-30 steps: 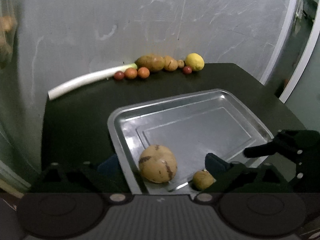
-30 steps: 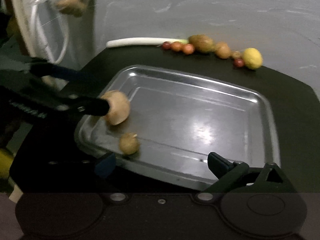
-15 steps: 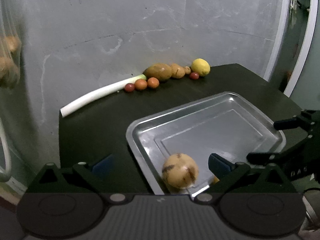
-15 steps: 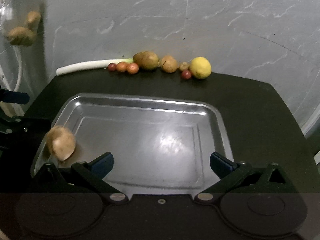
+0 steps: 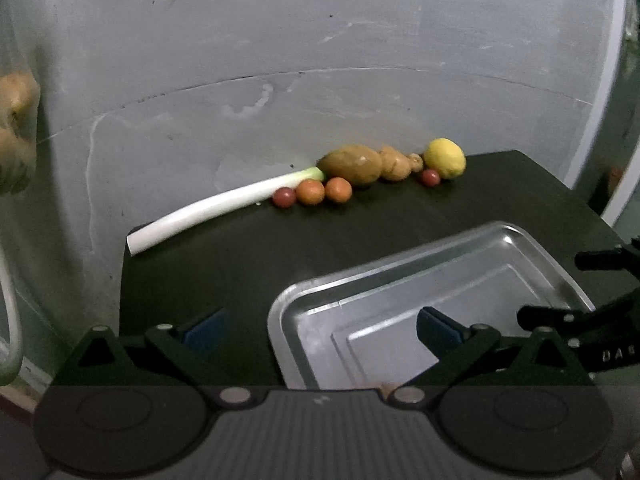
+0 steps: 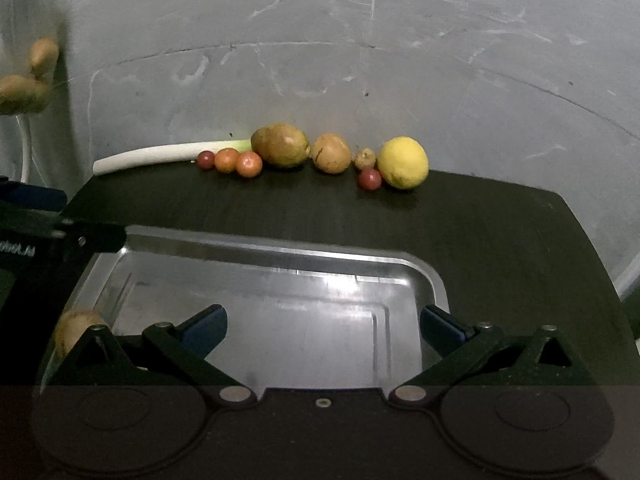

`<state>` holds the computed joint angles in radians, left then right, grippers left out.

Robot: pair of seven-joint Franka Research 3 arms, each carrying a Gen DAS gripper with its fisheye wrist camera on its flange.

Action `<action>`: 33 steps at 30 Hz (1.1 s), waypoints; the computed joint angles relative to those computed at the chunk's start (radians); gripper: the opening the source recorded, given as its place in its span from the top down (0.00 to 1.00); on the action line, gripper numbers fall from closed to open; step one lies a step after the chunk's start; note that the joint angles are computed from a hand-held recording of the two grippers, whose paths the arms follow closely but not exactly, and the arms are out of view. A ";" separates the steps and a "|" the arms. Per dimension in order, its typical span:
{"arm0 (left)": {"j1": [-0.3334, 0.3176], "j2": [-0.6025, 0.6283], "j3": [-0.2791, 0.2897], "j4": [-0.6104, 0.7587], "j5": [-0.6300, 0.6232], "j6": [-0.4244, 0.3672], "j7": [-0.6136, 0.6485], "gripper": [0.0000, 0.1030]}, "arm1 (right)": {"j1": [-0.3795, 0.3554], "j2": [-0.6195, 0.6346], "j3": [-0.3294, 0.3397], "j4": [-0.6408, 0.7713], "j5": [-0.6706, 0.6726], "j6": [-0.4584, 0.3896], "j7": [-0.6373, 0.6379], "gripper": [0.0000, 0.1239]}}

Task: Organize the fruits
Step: 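Reach both tools toward the tomatoes beside the leek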

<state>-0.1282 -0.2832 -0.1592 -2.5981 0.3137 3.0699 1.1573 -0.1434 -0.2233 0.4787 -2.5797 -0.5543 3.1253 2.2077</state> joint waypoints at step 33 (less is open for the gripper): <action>0.048 0.469 0.044 0.487 0.151 -0.128 -0.514 0.06 | 0.390 0.514 -0.363 0.505 -0.004 0.022 -0.131 0.35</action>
